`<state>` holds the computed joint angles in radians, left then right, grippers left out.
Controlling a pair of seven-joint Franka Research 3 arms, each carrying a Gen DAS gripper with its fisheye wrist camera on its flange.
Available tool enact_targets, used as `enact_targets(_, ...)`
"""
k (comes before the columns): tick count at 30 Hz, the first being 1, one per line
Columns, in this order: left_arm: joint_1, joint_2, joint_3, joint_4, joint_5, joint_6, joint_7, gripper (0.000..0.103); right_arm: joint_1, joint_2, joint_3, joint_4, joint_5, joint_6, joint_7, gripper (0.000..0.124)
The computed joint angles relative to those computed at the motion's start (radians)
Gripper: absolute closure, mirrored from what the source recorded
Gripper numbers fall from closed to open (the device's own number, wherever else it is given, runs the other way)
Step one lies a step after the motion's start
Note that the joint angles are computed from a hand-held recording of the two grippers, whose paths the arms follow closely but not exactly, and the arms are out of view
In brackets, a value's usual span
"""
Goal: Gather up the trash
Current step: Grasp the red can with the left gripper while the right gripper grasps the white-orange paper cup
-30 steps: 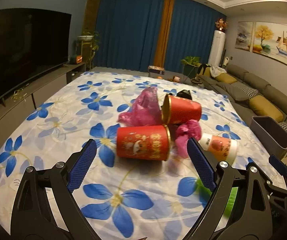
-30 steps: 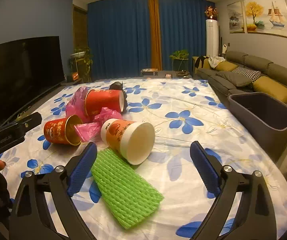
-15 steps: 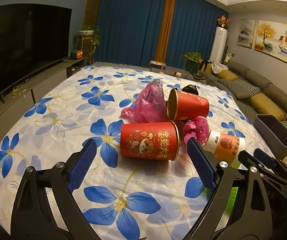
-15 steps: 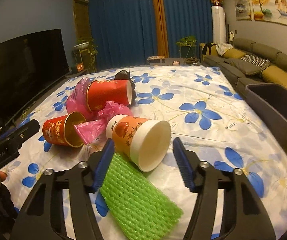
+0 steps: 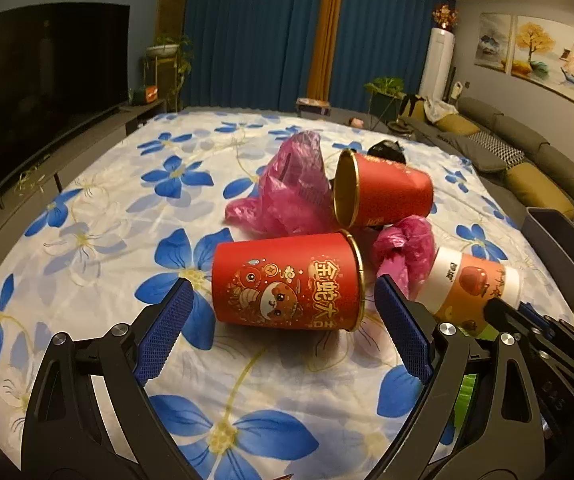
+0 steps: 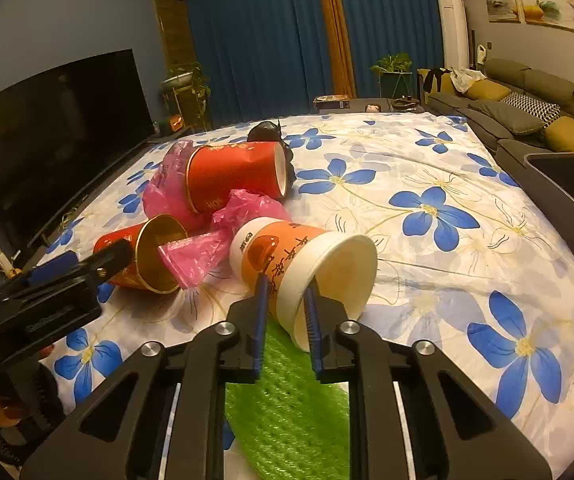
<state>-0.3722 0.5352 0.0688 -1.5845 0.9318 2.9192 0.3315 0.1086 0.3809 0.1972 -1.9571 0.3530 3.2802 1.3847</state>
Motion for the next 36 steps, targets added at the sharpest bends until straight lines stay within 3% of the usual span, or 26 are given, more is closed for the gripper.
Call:
enact_targets(3, 0.016, 0.02, -0.021, 0.024, -0.036, -0.018, 0.041, 0.013, -0.002, -0.003, 0.005, -0.012, -0.008, 0.033, -0.002, 0.118)
enact_targets(10, 0.031, 0.054, -0.04, 0.061, -0.12, -0.031, 0.118, 0.013, 0.01, -0.013, -0.012, -0.03, -0.032, 0.072, 0.026, 0.12)
enact_targets(16, 0.041, 0.069, -0.052, 0.075, -0.191, -0.028, 0.179, 0.013, 0.098, -0.016, -0.101, -0.031, -0.029, 0.08, 0.029, 0.12)
enact_targets(22, 0.065, 0.081, -0.078, 0.08, -0.274, -0.016, 0.253, 0.02, 0.117, -0.018, -0.122, -0.032, -0.022, 0.076, 0.028, 0.12)
enact_targets(36, 0.009, 0.057, -0.001, 0.033, -0.268, 0.05, 0.226, 0.02, 0.157, -0.019, -0.16, -0.037, -0.003, 0.089, 0.016, 0.12)
